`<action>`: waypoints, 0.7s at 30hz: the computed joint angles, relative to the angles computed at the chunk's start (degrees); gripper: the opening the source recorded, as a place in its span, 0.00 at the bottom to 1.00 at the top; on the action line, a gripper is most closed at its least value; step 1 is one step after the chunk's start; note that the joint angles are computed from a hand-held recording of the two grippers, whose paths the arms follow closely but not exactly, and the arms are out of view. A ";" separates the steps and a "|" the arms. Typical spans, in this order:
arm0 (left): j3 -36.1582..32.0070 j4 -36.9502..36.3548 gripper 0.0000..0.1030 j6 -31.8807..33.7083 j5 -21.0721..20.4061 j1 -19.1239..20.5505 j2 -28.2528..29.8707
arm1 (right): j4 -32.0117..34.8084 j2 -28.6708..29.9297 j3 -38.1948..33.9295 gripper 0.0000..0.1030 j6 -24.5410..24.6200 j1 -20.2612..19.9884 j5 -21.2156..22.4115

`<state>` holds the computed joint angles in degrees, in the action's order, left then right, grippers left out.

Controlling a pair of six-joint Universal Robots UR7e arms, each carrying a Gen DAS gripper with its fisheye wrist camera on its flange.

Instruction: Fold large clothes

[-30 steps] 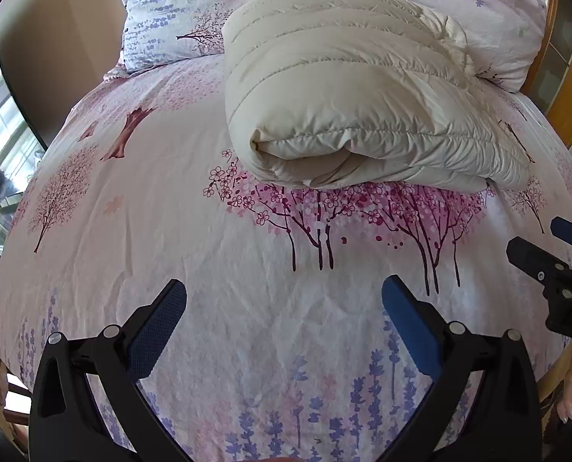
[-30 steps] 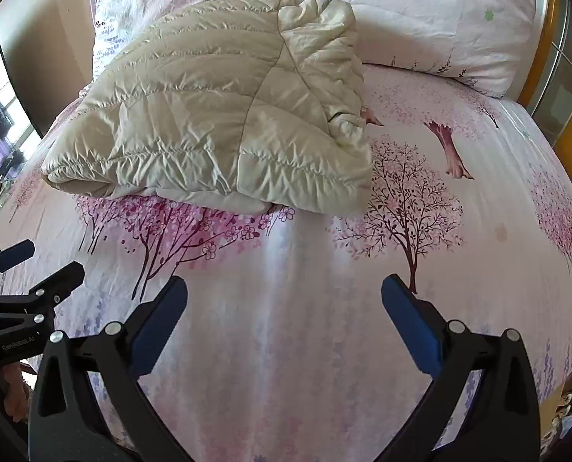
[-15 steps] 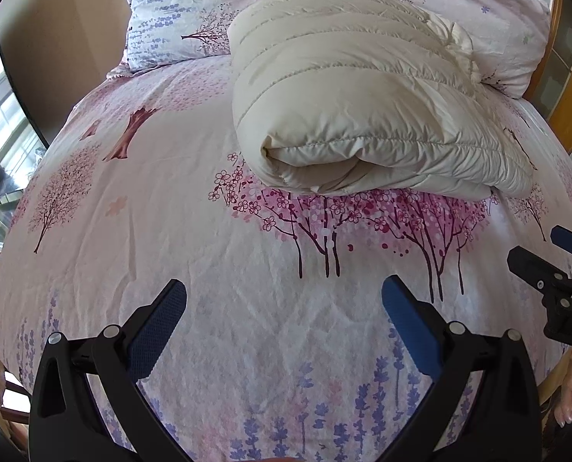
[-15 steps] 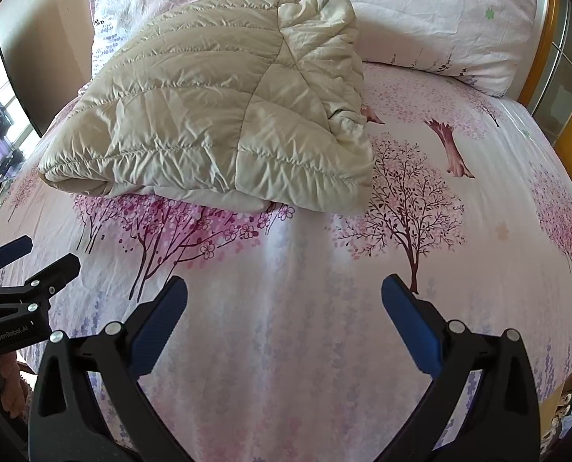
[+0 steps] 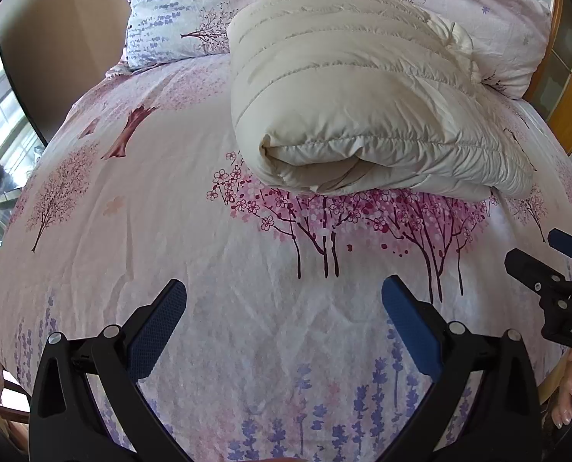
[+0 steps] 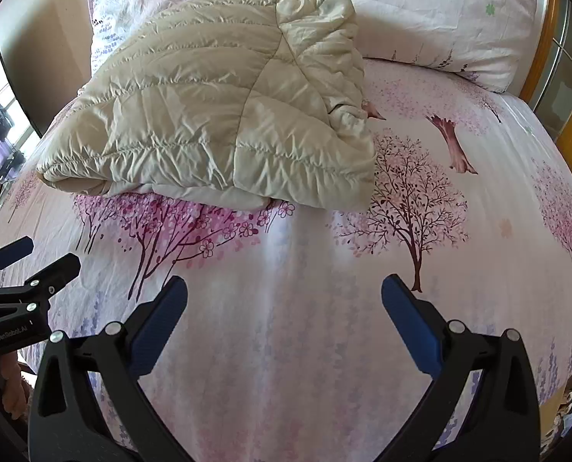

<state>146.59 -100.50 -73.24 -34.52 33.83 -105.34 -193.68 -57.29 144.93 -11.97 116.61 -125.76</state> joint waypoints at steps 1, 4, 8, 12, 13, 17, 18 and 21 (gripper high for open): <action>0.11 -0.10 0.99 -0.05 -0.04 -0.04 -0.02 | 0.00 -0.02 -0.01 0.98 -0.04 -0.03 0.04; 0.11 -0.27 0.99 0.01 -0.02 -0.03 0.12 | -0.02 0.03 -0.04 0.98 -0.11 -0.09 0.02; 0.14 -0.62 0.99 0.35 0.03 0.14 0.20 | -0.13 0.27 -0.01 0.98 -0.02 -0.06 0.11; 0.19 -0.76 0.99 0.30 0.03 0.12 0.26 | -0.38 0.46 0.06 0.98 -0.05 -0.10 0.33; 0.19 -0.79 0.99 0.36 0.01 0.14 0.23 | -0.43 0.50 0.06 0.98 -0.04 -0.11 0.30; 0.20 -0.87 0.99 0.21 0.03 0.13 0.36 | -0.32 0.55 0.08 0.98 0.35 -0.08 0.32; 0.16 -0.84 0.99 0.18 0.03 0.18 0.41 | -0.25 0.50 0.07 0.98 0.36 -0.10 0.34; 0.16 -0.93 0.99 0.28 0.04 0.23 0.43 | -0.27 0.53 0.11 0.98 0.40 -0.01 0.38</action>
<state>146.75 -101.43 -72.96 -34.48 34.06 -104.92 -193.95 -56.76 145.04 -11.57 116.60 -125.38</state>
